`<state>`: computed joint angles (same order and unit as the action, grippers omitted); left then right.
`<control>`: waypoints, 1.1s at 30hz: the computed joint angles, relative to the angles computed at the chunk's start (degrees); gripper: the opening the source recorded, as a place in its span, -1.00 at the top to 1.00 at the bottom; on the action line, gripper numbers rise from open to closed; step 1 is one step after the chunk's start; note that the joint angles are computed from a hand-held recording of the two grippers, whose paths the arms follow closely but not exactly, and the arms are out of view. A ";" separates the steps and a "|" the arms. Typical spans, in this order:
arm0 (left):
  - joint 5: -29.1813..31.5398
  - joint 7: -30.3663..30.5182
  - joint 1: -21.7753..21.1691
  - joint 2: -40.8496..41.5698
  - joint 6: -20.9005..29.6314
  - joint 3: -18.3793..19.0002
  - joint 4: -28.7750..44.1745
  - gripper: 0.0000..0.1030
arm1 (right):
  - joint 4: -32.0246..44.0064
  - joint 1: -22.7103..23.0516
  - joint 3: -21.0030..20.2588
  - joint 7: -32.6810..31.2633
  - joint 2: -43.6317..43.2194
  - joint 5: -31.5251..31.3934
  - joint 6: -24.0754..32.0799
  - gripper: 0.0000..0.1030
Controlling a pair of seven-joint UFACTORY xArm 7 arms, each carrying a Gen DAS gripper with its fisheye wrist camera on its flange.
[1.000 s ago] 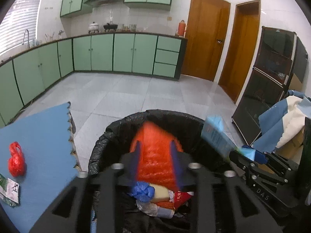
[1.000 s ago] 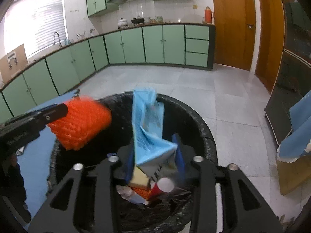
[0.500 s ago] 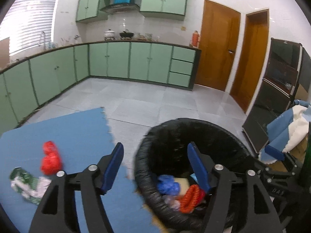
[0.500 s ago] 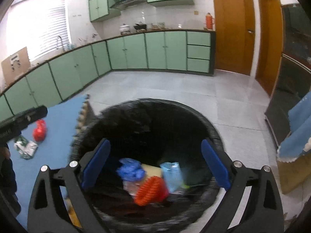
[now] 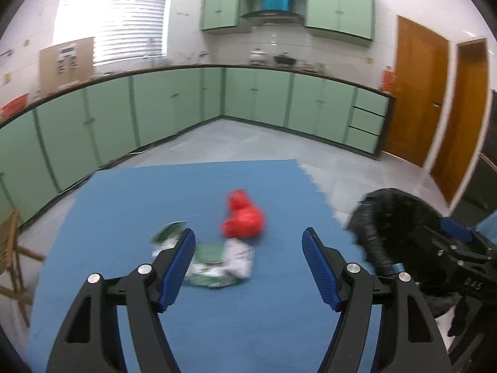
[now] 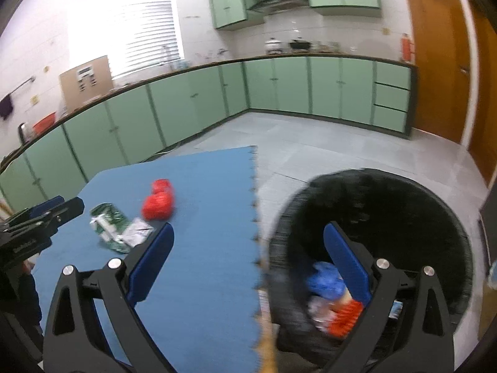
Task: Collect trash
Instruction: 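Move both grippers back toward the green carton and red bag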
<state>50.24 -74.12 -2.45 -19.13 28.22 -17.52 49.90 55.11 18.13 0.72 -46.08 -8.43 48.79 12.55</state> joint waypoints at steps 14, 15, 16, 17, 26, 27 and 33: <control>-4.55 2.63 8.23 -3.31 -7.29 2.77 -10.80 -0.36 | 4.59 1.99 7.26 6.93 9.06 -8.59 -4.92 -0.83; -4.55 2.56 8.68 -2.77 -7.79 2.64 -10.72 -0.36 | 5.05 1.78 7.75 8.34 10.03 -10.37 -5.32 -0.83; -4.34 2.30 9.23 -1.94 -8.47 2.54 -10.60 -0.36 | 5.42 1.52 8.23 9.60 10.79 -11.94 -5.68 -0.83; -4.08 2.02 9.69 -0.99 -9.15 2.49 -10.36 -0.36 | 5.85 1.28 8.59 11.17 11.61 -13.99 -5.91 -0.83; -0.05 -1.62 9.57 7.63 -12.60 4.66 -6.47 -0.35 | 10.26 -2.41 11.98 16.70 16.86 -22.05 -6.47 -0.83; 0.16 -1.78 9.04 8.64 -12.74 5.30 -5.87 -0.34 | 10.93 -2.90 12.27 16.81 17.47 -22.56 -6.34 -0.83; -4.01 1.15 4.80 12.94 -14.70 9.80 -3.88 -0.06 | 12.87 -4.57 13.71 18.35 19.59 -24.82 -6.15 -0.83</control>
<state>46.23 -72.97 2.35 -6.19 13.53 -7.72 46.02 67.98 13.56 14.43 -27.73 11.16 23.97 6.40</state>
